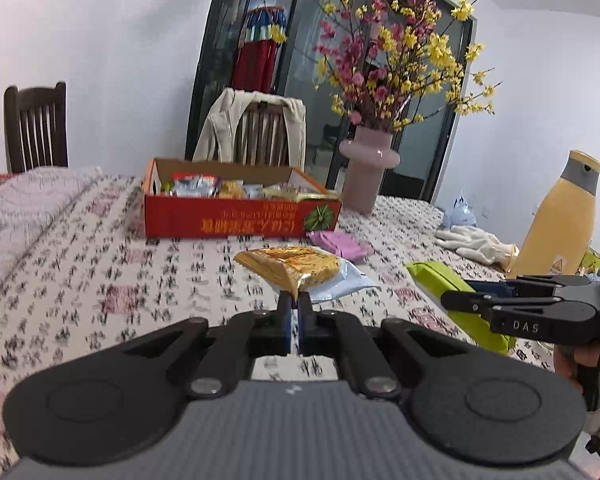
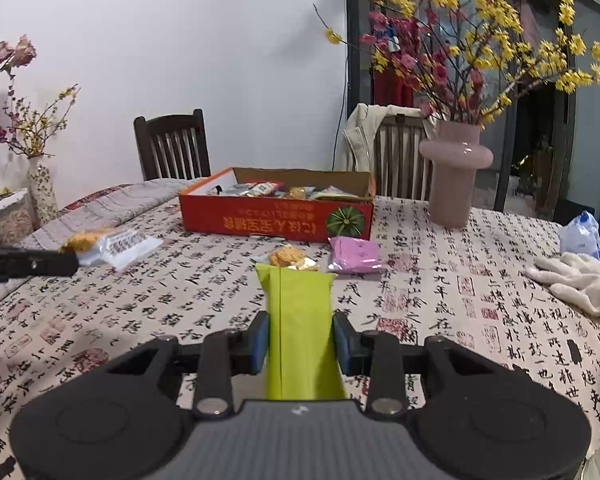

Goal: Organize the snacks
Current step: 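Carry the lime-green packet with the right tool while the left tool carries the cookie packet into the box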

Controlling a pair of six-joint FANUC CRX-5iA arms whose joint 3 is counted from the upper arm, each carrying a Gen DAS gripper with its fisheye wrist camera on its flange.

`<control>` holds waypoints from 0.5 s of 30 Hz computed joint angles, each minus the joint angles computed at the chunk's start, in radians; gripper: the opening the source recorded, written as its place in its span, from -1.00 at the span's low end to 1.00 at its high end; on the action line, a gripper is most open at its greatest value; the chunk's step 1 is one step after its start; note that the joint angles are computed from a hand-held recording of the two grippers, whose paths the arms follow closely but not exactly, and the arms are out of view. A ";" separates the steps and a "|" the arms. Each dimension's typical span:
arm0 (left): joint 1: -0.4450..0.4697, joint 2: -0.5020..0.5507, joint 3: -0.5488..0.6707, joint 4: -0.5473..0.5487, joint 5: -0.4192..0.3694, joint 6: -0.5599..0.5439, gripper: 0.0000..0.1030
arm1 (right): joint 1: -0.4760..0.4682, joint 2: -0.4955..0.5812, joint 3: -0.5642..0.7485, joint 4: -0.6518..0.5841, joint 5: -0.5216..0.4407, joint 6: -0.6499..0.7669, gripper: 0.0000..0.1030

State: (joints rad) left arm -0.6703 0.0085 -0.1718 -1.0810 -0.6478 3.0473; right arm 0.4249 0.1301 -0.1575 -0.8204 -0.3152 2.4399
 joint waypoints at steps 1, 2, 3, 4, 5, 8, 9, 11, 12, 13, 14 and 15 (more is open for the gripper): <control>0.016 -0.001 0.007 0.006 0.011 -0.020 -0.94 | 0.005 0.002 0.003 0.007 0.004 -0.004 -0.37; 0.030 -0.002 0.015 0.005 0.019 -0.036 -0.94 | 0.009 0.005 0.011 0.010 0.006 -0.002 -0.37; 0.035 0.002 0.025 -0.009 0.016 -0.041 -0.94 | 0.010 0.012 0.025 0.007 0.004 0.007 -0.37; 0.043 0.010 0.042 -0.030 0.011 -0.048 -0.94 | 0.009 0.023 0.045 0.002 -0.002 0.018 -0.37; 0.056 0.016 0.055 -0.039 0.016 -0.065 -0.94 | 0.009 0.038 0.070 -0.002 -0.007 0.030 -0.37; 0.137 0.052 0.111 -0.005 0.078 -0.152 -0.94 | 0.010 0.116 0.181 0.010 -0.027 0.034 -0.37; 0.166 0.072 0.134 0.008 0.101 -0.181 -0.94 | 0.007 0.157 0.241 0.011 -0.048 0.027 -0.37; 0.223 0.119 0.191 0.044 0.142 -0.248 -0.94 | 0.002 0.240 0.363 0.026 -0.097 -0.010 -0.37; 0.257 0.145 0.220 0.078 0.169 -0.292 -0.94 | 0.004 0.285 0.430 0.047 -0.117 -0.047 -0.37; 0.296 0.178 0.252 0.130 0.200 -0.351 -0.94 | 0.008 0.345 0.519 0.079 -0.149 -0.099 -0.37; 0.332 0.206 0.276 0.187 0.230 -0.415 -0.94 | 0.012 0.395 0.590 0.112 -0.170 -0.144 -0.37; 0.362 0.243 0.309 0.238 0.243 -0.463 -0.94 | 0.023 0.448 0.658 0.158 -0.174 -0.209 -0.37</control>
